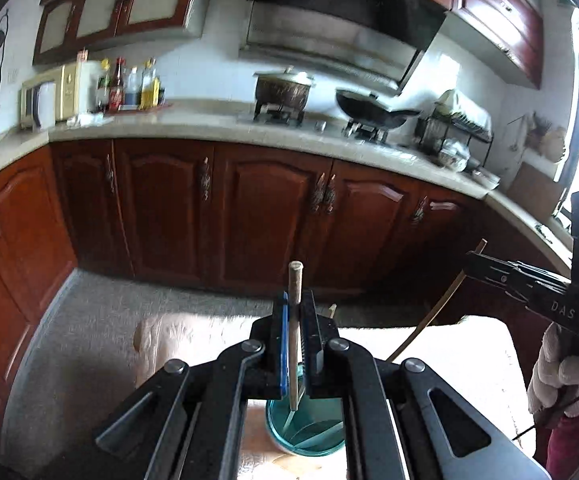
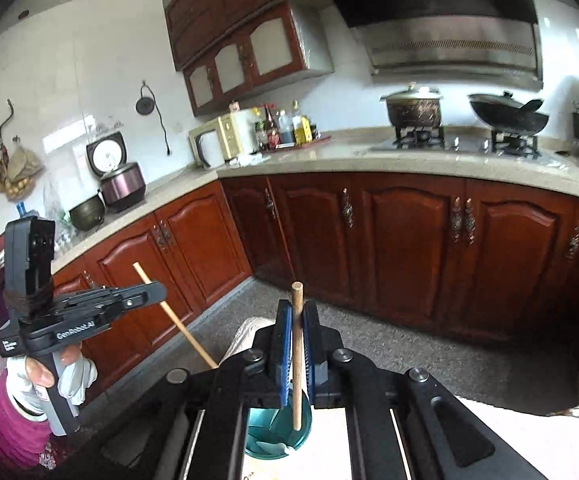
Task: Organize utensils
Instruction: 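Lift and carry both held chopsticks over the holder with both tools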
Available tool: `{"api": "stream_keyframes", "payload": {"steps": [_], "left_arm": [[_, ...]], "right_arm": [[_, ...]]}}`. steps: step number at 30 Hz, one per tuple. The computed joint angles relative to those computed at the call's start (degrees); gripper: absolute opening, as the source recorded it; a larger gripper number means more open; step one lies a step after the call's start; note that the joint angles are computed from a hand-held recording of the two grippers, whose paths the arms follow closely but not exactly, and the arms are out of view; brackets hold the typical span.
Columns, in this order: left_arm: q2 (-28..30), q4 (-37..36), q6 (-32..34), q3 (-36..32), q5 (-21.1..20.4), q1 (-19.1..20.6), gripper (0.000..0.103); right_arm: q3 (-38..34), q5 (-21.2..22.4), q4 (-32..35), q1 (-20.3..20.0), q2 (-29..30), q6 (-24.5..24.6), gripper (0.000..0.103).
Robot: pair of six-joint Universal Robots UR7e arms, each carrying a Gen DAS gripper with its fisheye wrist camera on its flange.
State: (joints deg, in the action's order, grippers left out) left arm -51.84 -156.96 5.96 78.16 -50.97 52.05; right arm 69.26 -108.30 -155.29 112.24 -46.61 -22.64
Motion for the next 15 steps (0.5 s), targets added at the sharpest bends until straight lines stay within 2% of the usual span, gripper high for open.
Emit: {"api": "stream_keyframes", "payload": {"steps": [7,12,15], "left_arm": [[2.3,3.5,-3.7,0.1,0.4,3.0,0.005],[3.7,3.7,-4.7,0.3,1.1,4.0,0.005],[3.8,2.8,-4.7,1.0,1.9,4.0,0.005]], "right_arm": [[-2.6,0.1,5.5,-3.1,4.8,3.9,0.007],[-2.2,0.1,6.6,-5.5,6.2,5.3,0.007],[-1.8,-0.6,5.6,-6.2,6.9,5.0,0.011]]}}
